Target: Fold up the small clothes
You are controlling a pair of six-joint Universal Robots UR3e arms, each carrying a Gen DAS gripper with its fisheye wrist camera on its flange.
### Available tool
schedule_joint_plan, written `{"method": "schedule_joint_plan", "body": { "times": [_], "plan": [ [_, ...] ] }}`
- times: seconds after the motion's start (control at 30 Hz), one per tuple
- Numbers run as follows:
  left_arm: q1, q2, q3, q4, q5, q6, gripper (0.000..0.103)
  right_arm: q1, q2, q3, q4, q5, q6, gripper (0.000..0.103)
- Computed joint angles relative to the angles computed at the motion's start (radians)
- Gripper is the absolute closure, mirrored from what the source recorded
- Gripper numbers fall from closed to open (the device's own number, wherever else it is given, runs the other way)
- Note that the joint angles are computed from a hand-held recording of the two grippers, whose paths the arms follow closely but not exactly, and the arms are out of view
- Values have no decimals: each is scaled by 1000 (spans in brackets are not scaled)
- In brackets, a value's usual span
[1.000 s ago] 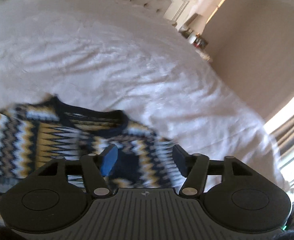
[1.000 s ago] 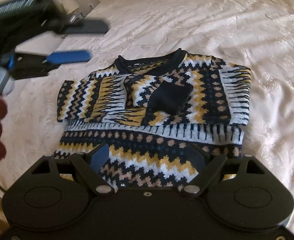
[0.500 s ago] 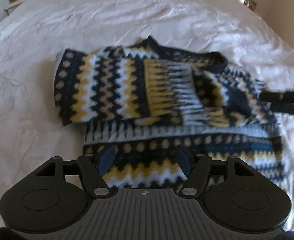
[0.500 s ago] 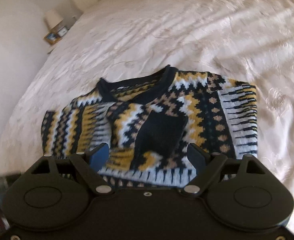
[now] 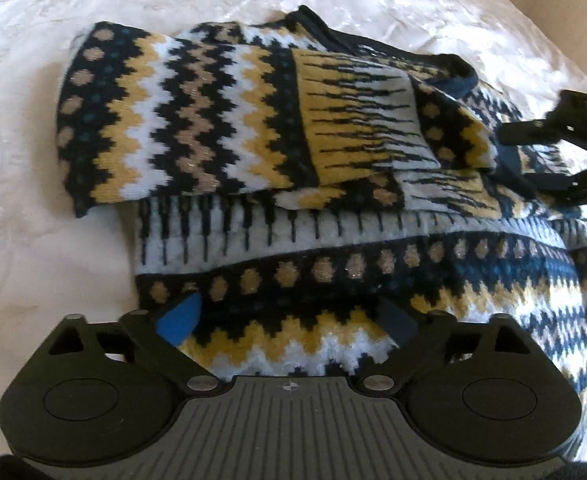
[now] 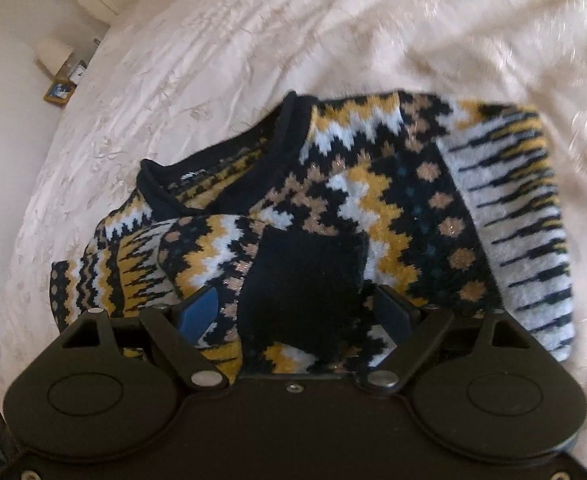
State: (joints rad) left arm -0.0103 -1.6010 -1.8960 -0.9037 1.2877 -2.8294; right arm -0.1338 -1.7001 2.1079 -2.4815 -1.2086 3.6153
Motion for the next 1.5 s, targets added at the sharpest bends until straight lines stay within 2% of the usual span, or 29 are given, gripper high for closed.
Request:
{"method": "schedule_joint_plan", "body": {
  "times": [0.03, 0.2, 0.27, 0.3, 0.33, 0.37, 0.4, 0.43, 0.47, 0.5, 0.67, 0.73, 0.9, 1.13, 1.27, 1.37, 1.5],
  "plan": [
    [-7, -5, 0, 6, 6, -2, 2, -3, 11, 8, -18, 5, 11, 16],
    [-76, -43, 28, 34, 91, -44, 1, -6, 56, -6, -28, 3, 55, 16],
    [-94, -61, 51, 21, 117, -57, 1, -2, 66, -29, -5, -2, 47, 20],
    [-97, -68, 65, 7, 123, -60, 1, 3, 68, -37, 2, -12, 37, 34],
    [-96, -71, 81, -11, 122, -63, 1, 13, 69, -50, 15, -32, 23, 51],
    [-92, -64, 77, -6, 119, -73, 4, 29, 77, -83, 61, -69, 9, 62],
    [-88, -51, 67, 9, 118, -87, 9, 33, 81, -108, 102, -89, -10, 81],
    [-87, -32, 57, 22, 122, -91, 19, 10, 65, -94, 104, -51, -30, 86],
    [-85, -7, 46, 31, 120, -79, 27, -17, 42, -72, 95, -7, -34, 87],
    [-84, 18, 35, 44, 113, -60, 29, -33, 15, -64, 102, 16, -34, 88],
    [-98, 125, -58, 219, 37, 58, 28, -53, -91, -127, 150, 76, -57, 88],
    [-115, 110, -54, 248, 12, 72, 27, -44, -97, -191, 163, 84, -65, 89],
    [-196, -3, -3, 302, 23, 62, 28, -20, -65, -364, 188, 94, -53, 89],
    [-234, -103, 52, 309, 42, 104, 27, -55, -85, -494, 227, 121, -55, 89],
    [-221, -124, 50, 340, 116, 37, 27, -104, -141, -503, 318, 76, -101, 89],
    [-178, -123, 41, 334, 161, -34, 25, -180, -217, -429, 380, 55, -122, 89],
    [-117, -101, 18, 316, 178, -30, 25, -249, -283, -316, 431, -2, -142, 89]
  ]
}}
